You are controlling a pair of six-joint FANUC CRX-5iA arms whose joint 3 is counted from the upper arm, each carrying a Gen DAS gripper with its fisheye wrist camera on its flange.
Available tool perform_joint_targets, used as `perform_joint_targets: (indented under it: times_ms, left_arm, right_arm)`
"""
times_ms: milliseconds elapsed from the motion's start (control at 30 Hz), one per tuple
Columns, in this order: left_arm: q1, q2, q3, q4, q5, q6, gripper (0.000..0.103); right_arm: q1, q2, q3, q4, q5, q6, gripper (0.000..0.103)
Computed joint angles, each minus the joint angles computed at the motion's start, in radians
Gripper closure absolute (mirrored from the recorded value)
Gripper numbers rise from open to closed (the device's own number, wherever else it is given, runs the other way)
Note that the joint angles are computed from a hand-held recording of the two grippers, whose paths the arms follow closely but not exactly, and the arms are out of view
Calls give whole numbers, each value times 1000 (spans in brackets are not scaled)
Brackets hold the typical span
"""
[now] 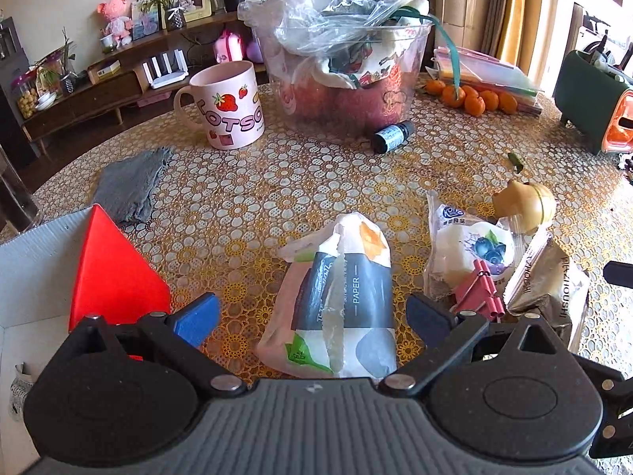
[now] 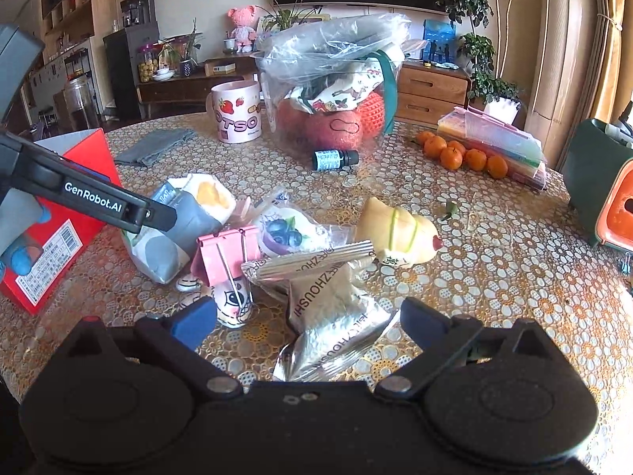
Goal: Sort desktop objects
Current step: 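Grasp the white tissue pack with left tool while right tool grasps the silver snack bag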
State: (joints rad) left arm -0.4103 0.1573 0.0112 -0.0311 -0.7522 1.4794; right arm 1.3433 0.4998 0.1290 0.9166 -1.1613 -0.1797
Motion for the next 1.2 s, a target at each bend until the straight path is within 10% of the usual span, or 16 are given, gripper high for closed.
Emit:
perform_joint_targets:
  times_ms: [833, 1200]
  left_arm:
    - [9, 97, 35, 43, -37, -7, 4]
    - [18, 72, 3, 73, -22, -7, 31]
  right_arm:
    - [-47, 31, 2, -38, 7, 34, 18]
    - [-33, 22, 6, -48, -26, 18, 28]
